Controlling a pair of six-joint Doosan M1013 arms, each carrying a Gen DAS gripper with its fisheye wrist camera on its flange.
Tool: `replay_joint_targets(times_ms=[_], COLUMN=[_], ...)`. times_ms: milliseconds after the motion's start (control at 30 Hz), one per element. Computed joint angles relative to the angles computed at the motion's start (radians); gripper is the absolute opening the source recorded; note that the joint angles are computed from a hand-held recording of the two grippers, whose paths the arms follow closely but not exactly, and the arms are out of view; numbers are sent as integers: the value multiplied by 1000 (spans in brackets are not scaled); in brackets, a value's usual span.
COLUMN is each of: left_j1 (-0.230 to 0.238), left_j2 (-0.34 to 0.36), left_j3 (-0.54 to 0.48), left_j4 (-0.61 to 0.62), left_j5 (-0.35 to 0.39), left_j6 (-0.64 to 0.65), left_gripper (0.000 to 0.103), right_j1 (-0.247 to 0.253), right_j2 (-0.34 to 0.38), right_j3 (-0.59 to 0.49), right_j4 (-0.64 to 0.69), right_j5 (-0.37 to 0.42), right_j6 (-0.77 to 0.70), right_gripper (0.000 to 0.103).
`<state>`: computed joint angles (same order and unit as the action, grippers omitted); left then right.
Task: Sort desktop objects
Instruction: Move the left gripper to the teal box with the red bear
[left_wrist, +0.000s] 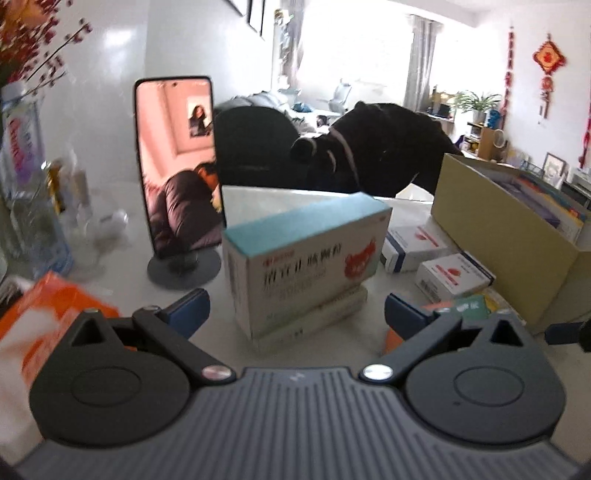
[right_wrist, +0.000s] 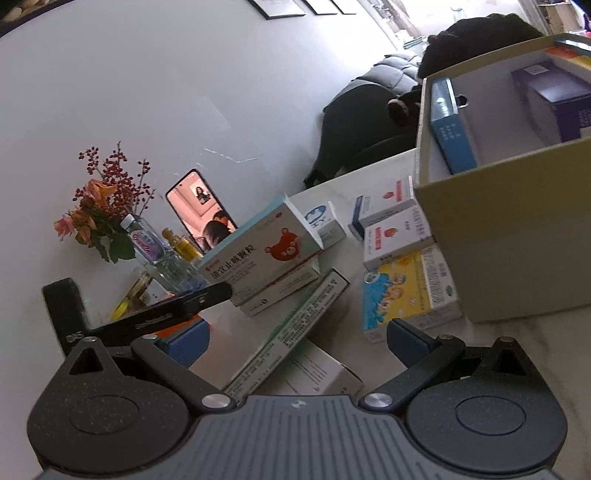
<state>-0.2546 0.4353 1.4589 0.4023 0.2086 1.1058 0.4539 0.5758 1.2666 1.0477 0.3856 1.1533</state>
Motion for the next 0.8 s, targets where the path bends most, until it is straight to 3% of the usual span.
replay_joint_targets(times_ms=[133,233,300,400,800], left_j1=[2,3,5,8,4], left_j2=[23,34,39,43,59], left_j3=[-20,-27,-36,-43,-67], left_j4=[40,121,79,22,25], left_j5=[-23,-42,-30,-20,11], left_j6=[10,-59,-18,26,47], left_gripper=[99,87,85,85,86], right_j1=[-6,-9,-10,-11,-11], right_j2=[10,15,17,17,2], right_j3=[-11,-14,-15,-15,8], right_j4=[38,51,54,58,67], right_j5=[30,42,47,49,10], right_j6=[-30,-33,-33,-38,-38], right_gripper=[102,102,102,102,102])
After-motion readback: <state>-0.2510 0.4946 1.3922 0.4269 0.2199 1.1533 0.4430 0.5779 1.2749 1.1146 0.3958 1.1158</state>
